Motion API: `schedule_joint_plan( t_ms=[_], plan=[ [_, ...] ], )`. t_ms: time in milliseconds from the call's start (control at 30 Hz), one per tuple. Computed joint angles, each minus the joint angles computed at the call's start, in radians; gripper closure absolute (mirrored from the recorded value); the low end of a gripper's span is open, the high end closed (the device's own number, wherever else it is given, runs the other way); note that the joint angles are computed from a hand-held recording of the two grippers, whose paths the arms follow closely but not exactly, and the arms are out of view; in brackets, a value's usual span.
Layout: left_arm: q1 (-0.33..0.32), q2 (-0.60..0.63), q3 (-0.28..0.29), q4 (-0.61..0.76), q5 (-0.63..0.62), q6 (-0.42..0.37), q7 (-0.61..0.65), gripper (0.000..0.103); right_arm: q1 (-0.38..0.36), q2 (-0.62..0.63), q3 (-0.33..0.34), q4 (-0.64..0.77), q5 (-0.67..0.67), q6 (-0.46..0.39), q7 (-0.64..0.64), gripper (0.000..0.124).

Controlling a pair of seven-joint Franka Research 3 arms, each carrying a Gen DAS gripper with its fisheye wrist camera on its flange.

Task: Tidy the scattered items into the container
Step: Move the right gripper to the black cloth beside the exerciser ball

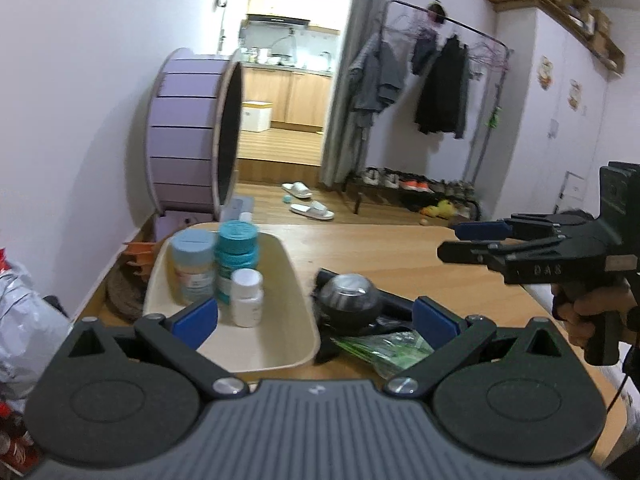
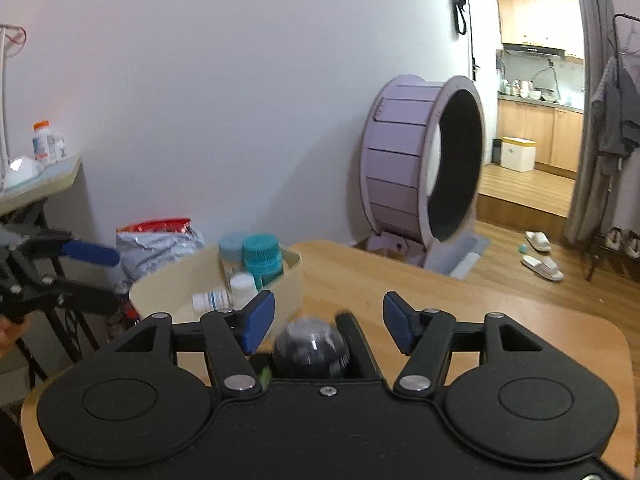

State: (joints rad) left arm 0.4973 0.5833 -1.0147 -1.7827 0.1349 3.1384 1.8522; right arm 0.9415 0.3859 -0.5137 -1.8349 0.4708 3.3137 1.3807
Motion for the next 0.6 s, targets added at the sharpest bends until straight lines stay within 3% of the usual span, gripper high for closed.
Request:
schedule_joint_plan(
  t_ms=[33, 100, 233, 333, 433, 500, 600],
  plan=[
    [-0.001, 0.004, -0.003, 0.000, 0.005, -0.002, 0.007, 0.000, 0.020, -0.013, -0.014, -0.026, 0.001, 0.006, -0.003, 0.060],
    [-0.004, 0.012, -0.008, -0.001, 0.014, -0.007, 0.021, 0.000, 0.003, -0.043, 0.024, -0.071, 0.001, 0.012, -0.029, 0.055],
    [-0.025, 0.022, 0.004, 0.006, 0.010, -0.020, 0.035, 0.000, 0.092, -0.031, -0.061, -0.088, 0.019, -0.029, -0.017, 0.052],
    [-0.002, 0.056, -0.039, 0.016, -0.003, -0.054, 0.077, 0.000, 0.114, -0.006, -0.103, -0.083, -0.005, -0.037, 0.033, 0.052],
    [0.011, 0.086, -0.070, 0.028, -0.036, -0.086, 0.119, 0.002, 0.064, 0.017, -0.075, -0.068, -0.012, -0.028, 0.076, 0.052],
    [-0.001, 0.084, -0.063, 0.022, -0.057, -0.070, 0.132, 0.004, 0.102, 0.047, -0.135, -0.067, -0.005, -0.029, 0.107, 0.052],
    [-0.013, 0.084, -0.057, 0.019, -0.064, -0.068, 0.152, 0.018, 0.053, 0.072, -0.113, -0.047, -0.018, -0.056, 0.144, 0.059]
  ],
)
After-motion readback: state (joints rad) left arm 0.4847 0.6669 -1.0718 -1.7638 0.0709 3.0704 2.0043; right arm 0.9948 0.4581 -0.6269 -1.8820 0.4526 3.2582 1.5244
